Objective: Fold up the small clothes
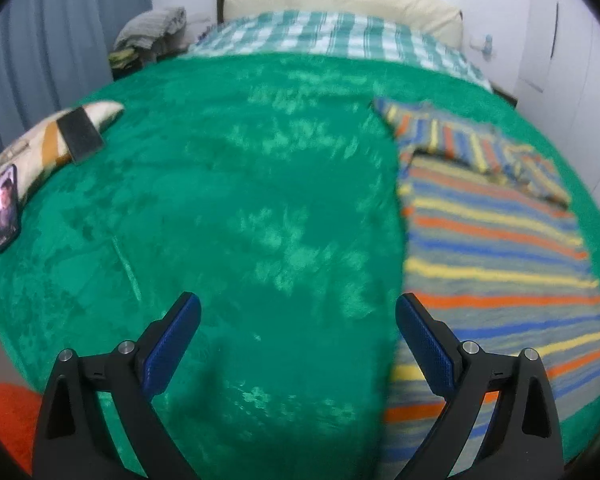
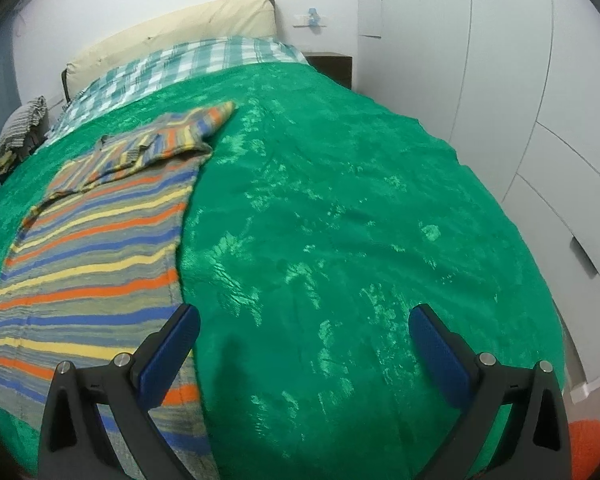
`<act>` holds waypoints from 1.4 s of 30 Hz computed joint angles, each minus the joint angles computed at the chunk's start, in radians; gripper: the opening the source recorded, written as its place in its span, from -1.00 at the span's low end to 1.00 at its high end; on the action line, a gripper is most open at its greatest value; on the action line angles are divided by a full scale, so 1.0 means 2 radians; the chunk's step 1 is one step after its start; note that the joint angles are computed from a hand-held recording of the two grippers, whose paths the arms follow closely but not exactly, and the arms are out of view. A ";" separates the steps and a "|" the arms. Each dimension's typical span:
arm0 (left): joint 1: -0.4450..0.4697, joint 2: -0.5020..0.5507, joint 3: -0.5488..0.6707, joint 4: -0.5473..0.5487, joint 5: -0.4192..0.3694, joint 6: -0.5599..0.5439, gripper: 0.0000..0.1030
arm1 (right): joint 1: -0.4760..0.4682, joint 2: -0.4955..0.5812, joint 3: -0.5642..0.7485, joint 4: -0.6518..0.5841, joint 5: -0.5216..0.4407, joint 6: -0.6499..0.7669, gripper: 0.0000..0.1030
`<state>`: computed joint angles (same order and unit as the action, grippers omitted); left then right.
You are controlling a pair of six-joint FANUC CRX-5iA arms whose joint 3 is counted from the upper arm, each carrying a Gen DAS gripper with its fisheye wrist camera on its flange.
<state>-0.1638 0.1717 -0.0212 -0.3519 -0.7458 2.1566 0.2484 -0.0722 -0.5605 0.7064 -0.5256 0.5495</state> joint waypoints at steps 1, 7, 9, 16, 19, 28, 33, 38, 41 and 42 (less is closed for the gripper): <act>0.009 0.003 -0.004 0.015 -0.002 -0.005 0.91 | 0.000 0.000 0.000 0.000 -0.002 -0.001 0.99; 0.051 0.014 -0.030 0.093 0.015 -0.010 0.90 | -0.013 0.014 0.024 -0.072 -0.022 0.028 0.99; 0.053 0.014 -0.035 0.097 0.018 -0.009 0.91 | -0.021 0.018 0.033 -0.101 -0.028 0.036 0.99; 0.025 0.025 -0.011 0.037 -0.010 0.019 0.93 | -0.025 0.016 0.036 -0.125 -0.028 0.046 0.99; 0.029 0.025 -0.015 0.044 -0.002 0.016 0.93 | -0.023 0.018 0.037 -0.124 -0.034 0.048 1.00; 0.030 0.025 -0.015 0.047 -0.004 0.006 0.96 | -0.016 0.024 0.036 -0.102 -0.044 0.039 1.00; 0.029 0.026 -0.015 0.046 -0.004 0.006 0.97 | -0.014 0.024 0.033 -0.094 -0.046 0.035 1.00; 0.025 0.028 -0.012 0.037 -0.008 0.010 0.97 | -0.012 0.025 0.033 -0.089 -0.048 0.032 1.00; 0.023 0.028 -0.011 0.035 -0.009 0.011 0.97 | -0.012 0.025 0.033 -0.089 -0.048 0.031 1.00; 0.023 0.027 -0.012 0.034 -0.009 0.011 0.97 | -0.012 0.025 0.033 -0.089 -0.048 0.031 1.00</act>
<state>-0.1174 0.2266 -0.0445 -0.2830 -0.7634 2.1790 0.2248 -0.0214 -0.4943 0.5293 -0.6212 0.6114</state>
